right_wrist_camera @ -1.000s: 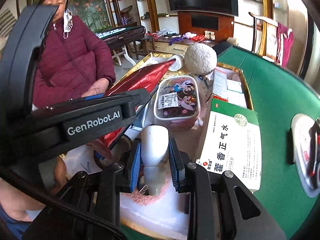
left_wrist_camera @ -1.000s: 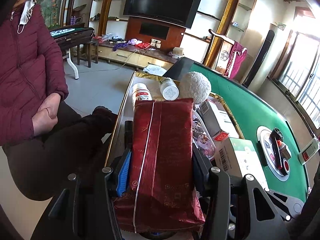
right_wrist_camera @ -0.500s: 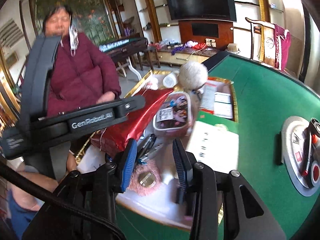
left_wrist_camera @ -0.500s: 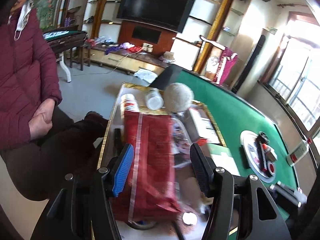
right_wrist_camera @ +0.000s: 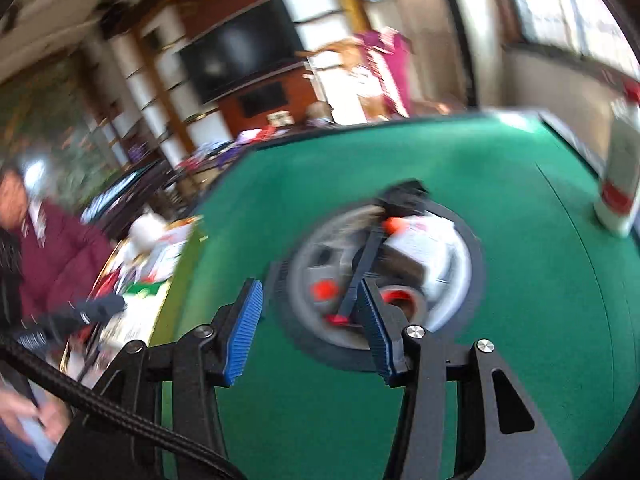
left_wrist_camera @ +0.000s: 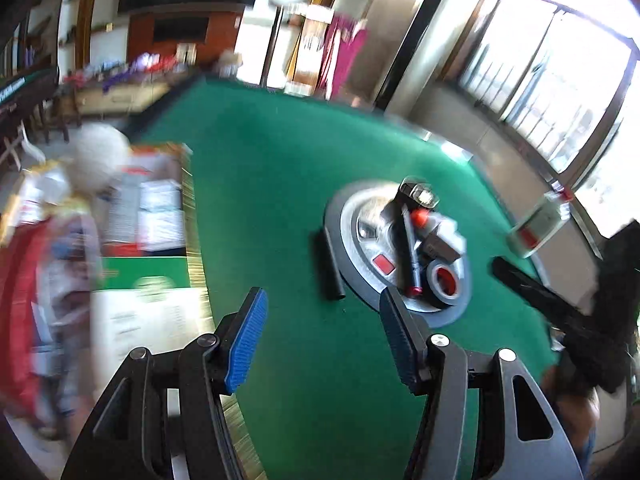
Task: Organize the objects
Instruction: 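Grasp a black marker on the turntable with the left tool, then grasp the black electrical tape roll with the right tool while the left tool holds the marker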
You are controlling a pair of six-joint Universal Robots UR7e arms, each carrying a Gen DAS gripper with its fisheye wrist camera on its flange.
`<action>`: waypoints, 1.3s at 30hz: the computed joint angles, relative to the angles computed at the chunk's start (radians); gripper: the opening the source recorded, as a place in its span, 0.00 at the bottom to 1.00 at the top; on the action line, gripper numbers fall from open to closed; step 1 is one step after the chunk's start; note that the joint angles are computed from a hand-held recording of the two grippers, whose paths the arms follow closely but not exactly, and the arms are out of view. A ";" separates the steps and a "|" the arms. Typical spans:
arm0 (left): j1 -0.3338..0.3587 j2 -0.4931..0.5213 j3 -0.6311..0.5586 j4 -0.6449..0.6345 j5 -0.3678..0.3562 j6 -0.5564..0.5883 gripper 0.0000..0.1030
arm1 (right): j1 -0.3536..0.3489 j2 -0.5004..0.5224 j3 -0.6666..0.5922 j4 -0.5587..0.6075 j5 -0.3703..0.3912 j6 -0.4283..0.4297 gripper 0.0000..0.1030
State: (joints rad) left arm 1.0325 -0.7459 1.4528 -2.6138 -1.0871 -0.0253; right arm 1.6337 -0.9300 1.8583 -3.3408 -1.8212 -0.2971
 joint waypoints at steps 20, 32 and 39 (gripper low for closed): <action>-0.014 0.150 -0.084 0.045 0.183 0.021 0.08 | -0.047 -0.018 -0.029 0.077 0.000 0.045 0.47; -0.033 0.073 0.092 -0.104 0.165 0.107 0.08 | -0.011 0.123 -0.124 0.056 -0.279 -0.156 0.48; -0.026 0.068 0.095 -0.110 0.146 0.112 0.08 | 0.003 0.172 -0.149 -0.031 -0.345 -0.274 0.51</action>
State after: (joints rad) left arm 1.0068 -0.6780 1.5478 -2.7237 -0.9414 0.0866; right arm 1.6366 -0.7584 1.7091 -3.3717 -2.1663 -0.5711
